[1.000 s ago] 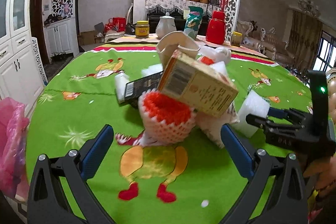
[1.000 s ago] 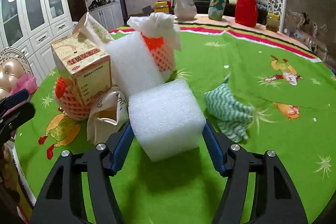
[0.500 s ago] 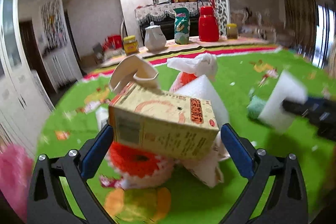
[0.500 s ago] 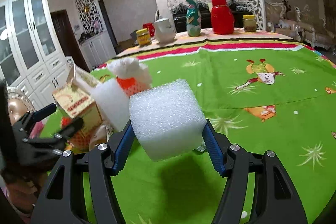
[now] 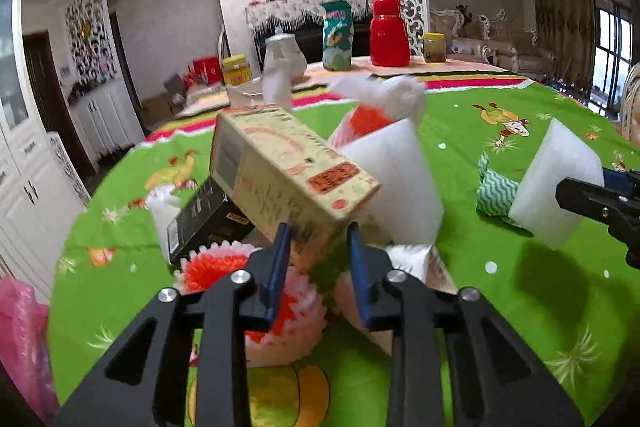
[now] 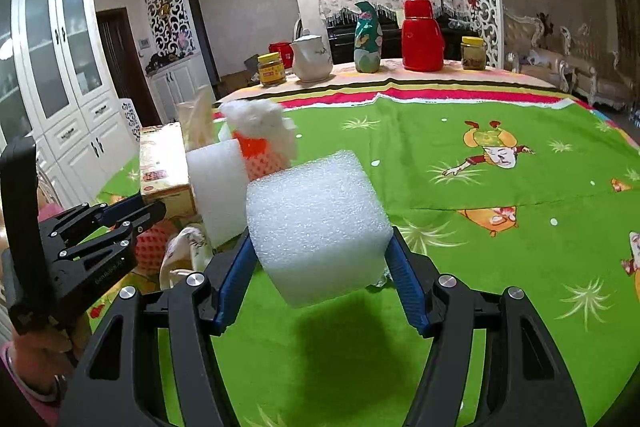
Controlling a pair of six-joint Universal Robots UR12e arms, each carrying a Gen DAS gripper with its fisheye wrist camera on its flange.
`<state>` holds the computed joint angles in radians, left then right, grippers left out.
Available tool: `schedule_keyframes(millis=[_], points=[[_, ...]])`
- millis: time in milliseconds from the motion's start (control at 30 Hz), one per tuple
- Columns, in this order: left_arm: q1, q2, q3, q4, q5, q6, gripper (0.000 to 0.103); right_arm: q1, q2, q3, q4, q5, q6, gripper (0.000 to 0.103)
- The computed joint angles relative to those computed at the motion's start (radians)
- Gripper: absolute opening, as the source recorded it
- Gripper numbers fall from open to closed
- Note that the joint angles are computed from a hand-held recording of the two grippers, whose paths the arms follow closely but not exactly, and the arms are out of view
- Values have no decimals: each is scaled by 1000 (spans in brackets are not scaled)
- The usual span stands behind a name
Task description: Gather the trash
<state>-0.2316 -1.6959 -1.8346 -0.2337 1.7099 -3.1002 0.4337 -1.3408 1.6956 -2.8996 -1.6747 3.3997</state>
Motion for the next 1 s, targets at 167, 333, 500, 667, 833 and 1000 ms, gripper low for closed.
schedule_keyframes(millis=[167, 333, 500, 667, 833, 1000], points=[[3, 20, -23, 29, -33, -33, 73, 2, 2, -2, 6, -3, 1, 61], [-14, 21, -17, 81, -9, -56, 98, -3, 1, -1, 2, -1, 20, 62], [-36, -20, 43, -9, 82, -103, 98, -7, -3, 2, -6, 1, 25, 62], [-30, -59, 98, -90, 103, -157, 98, -8, -4, 3, -10, 10, 23, 62], [-1, -55, 83, -89, 31, -186, 62, 0, -5, 4, -21, -14, -3, 62], [11, -9, 16, 45, 7, -191, 58, 20, 3, -2, -37, -72, -57, 62]])
